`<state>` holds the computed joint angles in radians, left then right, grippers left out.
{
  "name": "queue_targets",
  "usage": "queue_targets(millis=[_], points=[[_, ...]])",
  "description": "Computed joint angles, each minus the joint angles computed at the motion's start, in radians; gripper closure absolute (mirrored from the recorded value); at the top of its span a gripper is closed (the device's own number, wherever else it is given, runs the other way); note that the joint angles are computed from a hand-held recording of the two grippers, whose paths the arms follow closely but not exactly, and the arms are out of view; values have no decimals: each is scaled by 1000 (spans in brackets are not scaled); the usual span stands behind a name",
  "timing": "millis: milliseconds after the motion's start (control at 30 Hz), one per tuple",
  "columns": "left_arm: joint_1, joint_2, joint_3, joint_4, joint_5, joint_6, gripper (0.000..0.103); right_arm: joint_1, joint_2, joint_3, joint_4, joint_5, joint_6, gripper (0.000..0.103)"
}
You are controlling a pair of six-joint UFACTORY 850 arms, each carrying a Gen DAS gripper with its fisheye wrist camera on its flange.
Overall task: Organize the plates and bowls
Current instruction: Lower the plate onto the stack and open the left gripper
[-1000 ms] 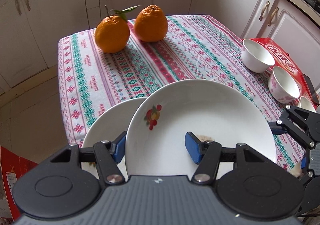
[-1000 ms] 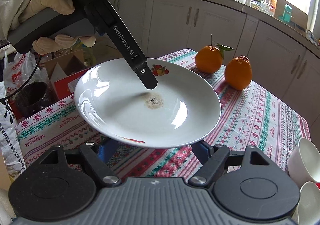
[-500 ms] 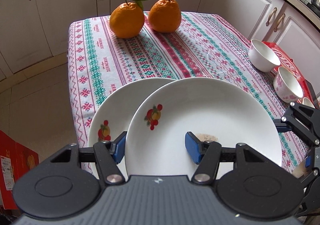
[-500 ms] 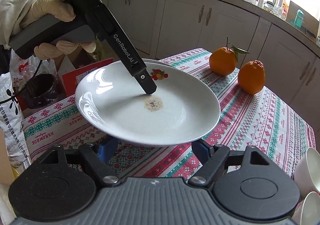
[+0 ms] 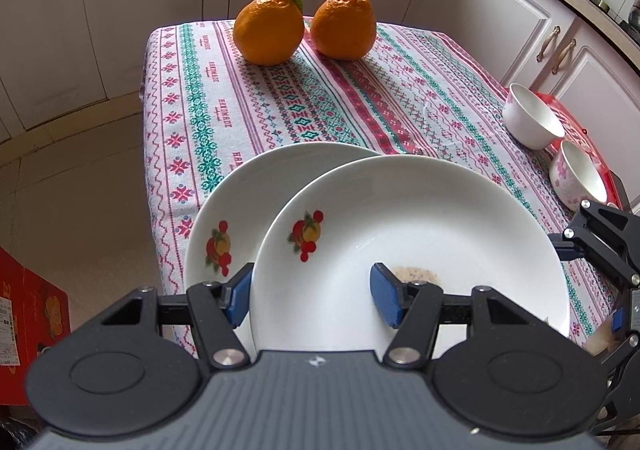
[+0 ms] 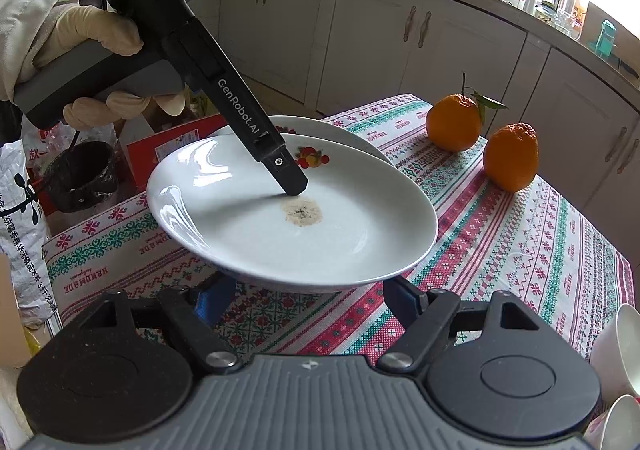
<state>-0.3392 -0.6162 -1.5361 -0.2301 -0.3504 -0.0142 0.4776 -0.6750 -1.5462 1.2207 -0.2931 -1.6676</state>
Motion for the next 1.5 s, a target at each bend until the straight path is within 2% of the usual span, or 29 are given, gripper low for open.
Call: queue_targets(millis=[400,800,933,1033,1233,1367,1500], points=[[4,7,14,16,4,-12,43,3,-16,-27,-70,-7,65,19],[9,28,29,61,16,-38,43,3,-33,-47,-67,-18,63,18],[8,29,24,118,15,-91,43,-2,-35,-50,-60,-32,62,18],[12,32,26,100,19,-74,43,-3,-40,-54,-62,-32,69,18],[0,40,29,231,30,-181,41,-13,-44,-63,-88,-63,125,15],[-3,37,23,257,24,-201,40,-22,-48,-70,-155,-87,231,14],[-7,39,27,308,29,-241,39,-26,-38,-57,-162,-83,255,10]])
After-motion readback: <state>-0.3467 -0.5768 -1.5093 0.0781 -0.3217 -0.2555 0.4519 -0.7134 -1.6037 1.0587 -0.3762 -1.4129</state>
